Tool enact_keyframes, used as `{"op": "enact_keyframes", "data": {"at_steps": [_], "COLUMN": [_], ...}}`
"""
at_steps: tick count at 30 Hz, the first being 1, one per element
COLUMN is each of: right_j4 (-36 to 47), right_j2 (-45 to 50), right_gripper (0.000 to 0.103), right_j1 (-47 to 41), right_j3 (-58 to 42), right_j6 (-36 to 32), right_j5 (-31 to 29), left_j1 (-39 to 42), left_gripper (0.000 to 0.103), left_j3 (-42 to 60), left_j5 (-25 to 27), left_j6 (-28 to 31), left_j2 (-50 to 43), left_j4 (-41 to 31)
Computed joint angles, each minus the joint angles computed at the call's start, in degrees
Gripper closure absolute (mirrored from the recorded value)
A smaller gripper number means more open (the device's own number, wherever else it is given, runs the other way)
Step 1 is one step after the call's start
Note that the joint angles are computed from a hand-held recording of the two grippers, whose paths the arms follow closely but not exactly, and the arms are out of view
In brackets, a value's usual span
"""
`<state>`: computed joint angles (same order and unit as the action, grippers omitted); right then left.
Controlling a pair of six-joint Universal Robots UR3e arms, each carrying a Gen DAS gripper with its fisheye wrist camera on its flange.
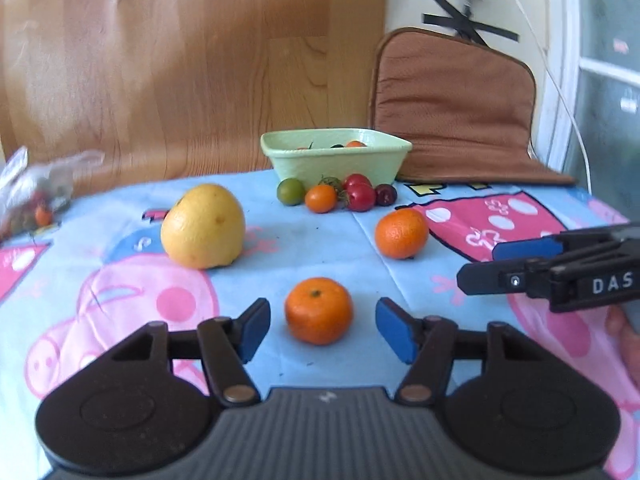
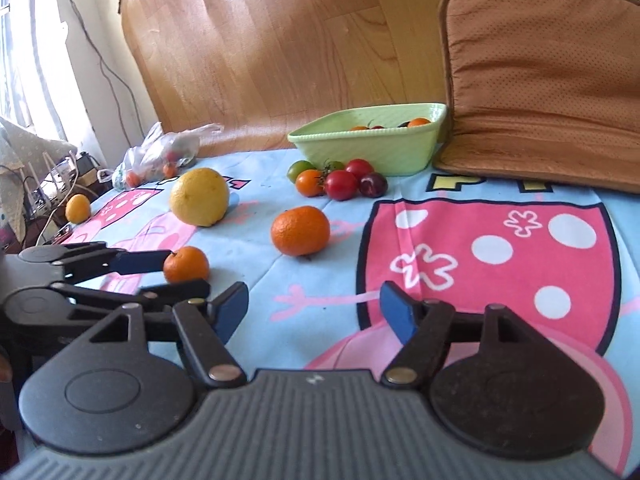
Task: Organize fruits
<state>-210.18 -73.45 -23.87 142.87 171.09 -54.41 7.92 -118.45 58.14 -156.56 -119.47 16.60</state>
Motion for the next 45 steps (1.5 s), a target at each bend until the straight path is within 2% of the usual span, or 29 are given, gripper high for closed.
{"op": "enact_keyframes", "data": {"at_steps": [6,8,9,10,11,12,17,20,24,25,26,28,30,31,36,38,40,42,45], "right_j4": [2.9,4.4,5.1,6.3,7.9,7.7,2.8,-0.9,-5.4,-7.8,-8.3,-5.0,-3.7,-4.3,-6.7,-7.7,-7.8,-7.5,-6.2], "right_j2": [3.7,6.0,7.4,8.7,9.8,10.8,7.5,3.7,-0.8,-0.3,-0.4,-1.1,-1.1,-0.7,-0.3,-0.1,-0.3,-0.3,1.2], "right_gripper": [0.029,0.03,0.034,0.045,0.052,0.058,0.059,0.059,0.059,0.058,0.058,0.057,0.056,0.056,0.06,0.06,0.061,0.061,0.06], "right_j1": [6.8,9.5,11.2,12.7,14.2,14.9,13.1,11.3,7.4,8.2,9.0,9.5,10.1,10.7,11.7,11.0,9.5,8.7,8.0], "right_j3": [-10.4,-15.1,-17.5,-19.7,-21.7,-22.4,-14.6,-6.9,3.3,4.4,4.7,3.8,2.9,2.8,3.8,4.2,3.8,1.4,-5.7], "right_j6": [3.8,3.7,3.2,2.3,1.6,1.3,0.3,-1.9,-6.1,-6.5,-6.5,-6.2,-5.3,-5.2,-4.8,-4.5,-3.3,-1.8,-0.6], "right_j5": [-7.1,-9.1,-10.9,-12.7,-14.8,-15.9,-13.5,-12.0,-6.7,-7.5,-8.5,-8.5,-9.1,-9.9,-11.6,-10.7,-8.7,-7.8,-8.0], "left_j1": [2.2,2.3,2.4,2.4,2.5,2.5,3.1,3.3,2.9,2.7,2.5,1.9,1.4,1.4,1.9,2.4,1.3,-1.0,-4.2], "left_gripper": [0.046,0.053,0.054,0.059,0.064,0.065,0.065,0.065,0.064,0.061,0.055,0.054,0.058,0.065,0.067,0.067,0.067,0.067,0.066], "left_j3": [1.4,1.8,1.6,1.3,1.2,1.0,1.2,1.1,1.1,1.3,1.2,1.5,1.4,1.1,0.4,1.2,3.7,8.5,21.3], "left_j5": [-3.1,-3.4,-3.7,-4.0,-4.5,-4.8,-6.0,-6.5,-5.8,-5.5,-5.4,-4.3,-3.3,-3.2,-4.0,-6.7,-7.3,-5.8,-4.1], "left_j6": [-3.5,-3.4,-3.2,-2.9,-2.3,-1.7,-1.7,-1.7,-1.6,-1.4,-1.2,-0.9,-1.0,-1.2,-1.7,-1.7,-1.6,-2.0,-4.6], "left_j2": [-0.3,-0.3,-0.2,-0.2,-0.1,-0.1,-0.2,0.0,0.2,0.3,0.4,0.4,0.2,0.2,0.6,1.1,1.2,0.1,-3.4], "left_j4": [-3.4,-4.5,-4.5,-4.3,-4.5,-4.5,-5.1,-5.5,-5.6,-6.2,-6.2,-6.1,-5.3,-4.6,-4.2,-7.2,-9.6,-11.0,-18.0]}}
